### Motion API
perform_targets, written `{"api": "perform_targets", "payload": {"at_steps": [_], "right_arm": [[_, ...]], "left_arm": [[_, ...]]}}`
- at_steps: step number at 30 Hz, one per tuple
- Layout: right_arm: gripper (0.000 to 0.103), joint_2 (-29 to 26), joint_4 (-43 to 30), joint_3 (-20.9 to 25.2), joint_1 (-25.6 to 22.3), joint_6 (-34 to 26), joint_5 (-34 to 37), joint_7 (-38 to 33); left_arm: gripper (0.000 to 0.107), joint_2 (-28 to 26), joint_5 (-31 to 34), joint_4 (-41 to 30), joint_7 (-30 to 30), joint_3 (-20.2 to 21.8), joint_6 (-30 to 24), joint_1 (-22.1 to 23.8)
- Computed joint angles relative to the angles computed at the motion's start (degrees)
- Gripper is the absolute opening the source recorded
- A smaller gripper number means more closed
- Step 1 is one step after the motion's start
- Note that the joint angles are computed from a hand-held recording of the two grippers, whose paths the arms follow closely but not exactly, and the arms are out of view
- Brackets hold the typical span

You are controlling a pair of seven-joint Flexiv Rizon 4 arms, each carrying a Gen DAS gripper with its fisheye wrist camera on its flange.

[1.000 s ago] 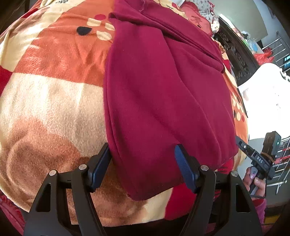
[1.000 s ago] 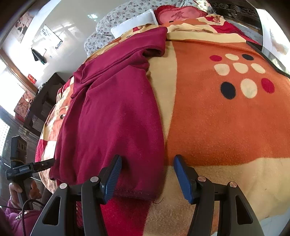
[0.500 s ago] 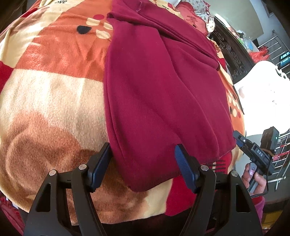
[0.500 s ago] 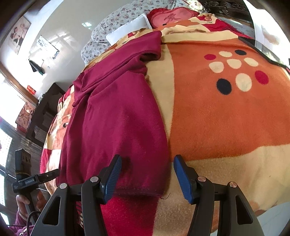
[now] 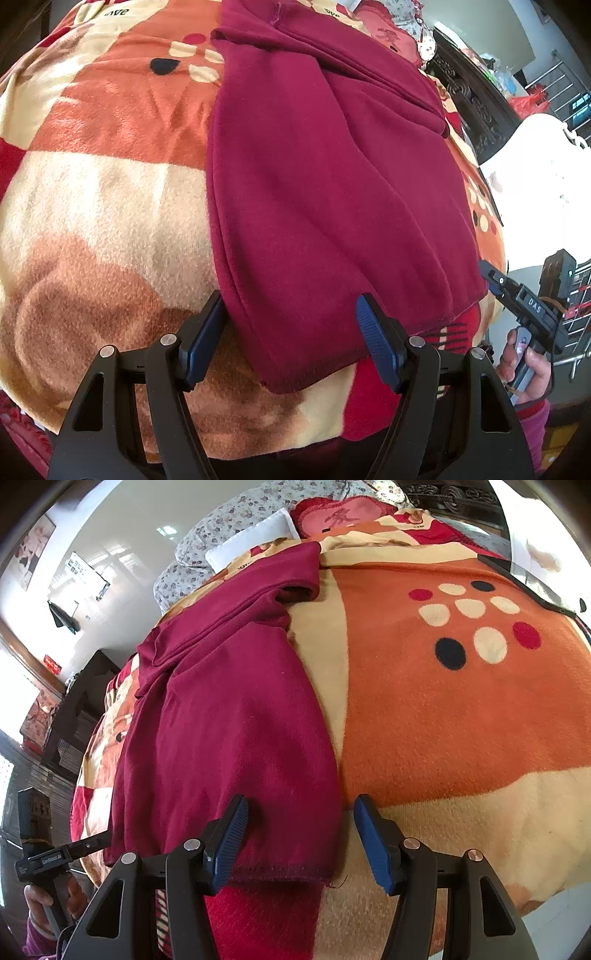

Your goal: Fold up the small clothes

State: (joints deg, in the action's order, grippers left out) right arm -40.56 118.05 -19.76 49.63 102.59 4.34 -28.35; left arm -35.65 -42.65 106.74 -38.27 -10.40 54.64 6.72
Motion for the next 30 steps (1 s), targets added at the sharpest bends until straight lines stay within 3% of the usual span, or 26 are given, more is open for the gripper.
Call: {"api": "perform_targets", "payload": {"at_steps": [2,4,6,8,13,17,19,21,24,27,29,30], "right_arm": [[0.023,0.24,0.43,-2.32,2.3,-1.75,-0.57,-0.36],[0.013,-0.31,1.2,-6.31,6.15,-2.01,-0.93,-0.18],[0.01,-0.16,1.75,-7.23,7.3,-0.79,-0.79,-0.47],[0.009,0.64,2.88,-9.59,9.8,0.18,-0.2,-1.38],[0.008,3.84,5.43,-11.47,13.87,4.97,3.51,-5.73],[0.005,6.04,6.33,-10.17,15.7,6.2,6.05,-9.39],[0.005,5.77,6.34,-10.02,16.77,6.08,7.82,-10.6],[0.005,5.01,5.99,-9.61,16.68,4.32,9.01,-10.54],[0.005,3.96,5.07,-3.88,10.72,3.73,8.19,-9.11],[0.005,3.14,4.82,-1.3,8.02,6.1,8.46,-8.2],[0.019,3.24,4.35,2.18,4.83,7.75,8.61,-8.29],[0.026,3.19,4.22,1.59,5.4,7.12,9.16,-8.5]], "left_arm": [[0.071,0.16,-1.08,0.67,0.8,-0.63,1.04,0.18],[0.059,0.4,-2.16,1.5,2.66,-1.35,2.7,0.36],[0.024,0.28,-2.1,1.34,2.64,-1.14,2.56,0.28],[0.009,0.12,-2.94,1.03,2.73,-1.44,2.25,0.7],[0.006,4.22,-11.21,3.76,12.13,-4.08,-0.47,4.21],[0.006,7.75,-16.14,5.49,18.3,-2.31,-3.04,4.7],[0.006,7.52,-15.48,5.23,18.44,-0.28,-4.13,3.83],[0.006,6.08,-14.42,4.99,18.08,1.58,-1.86,2.18],[0.006,2.89,-11.15,2.79,13.59,3.01,-3.25,2.12],[0.007,1.96,-10.6,2.44,11.67,2.65,-3.34,2.97],[0.013,1.93,-9.95,2.27,9.52,2.77,-3.73,3.16],[0.022,2.07,-9.63,2.42,9.21,2.77,-3.61,3.25]]}}
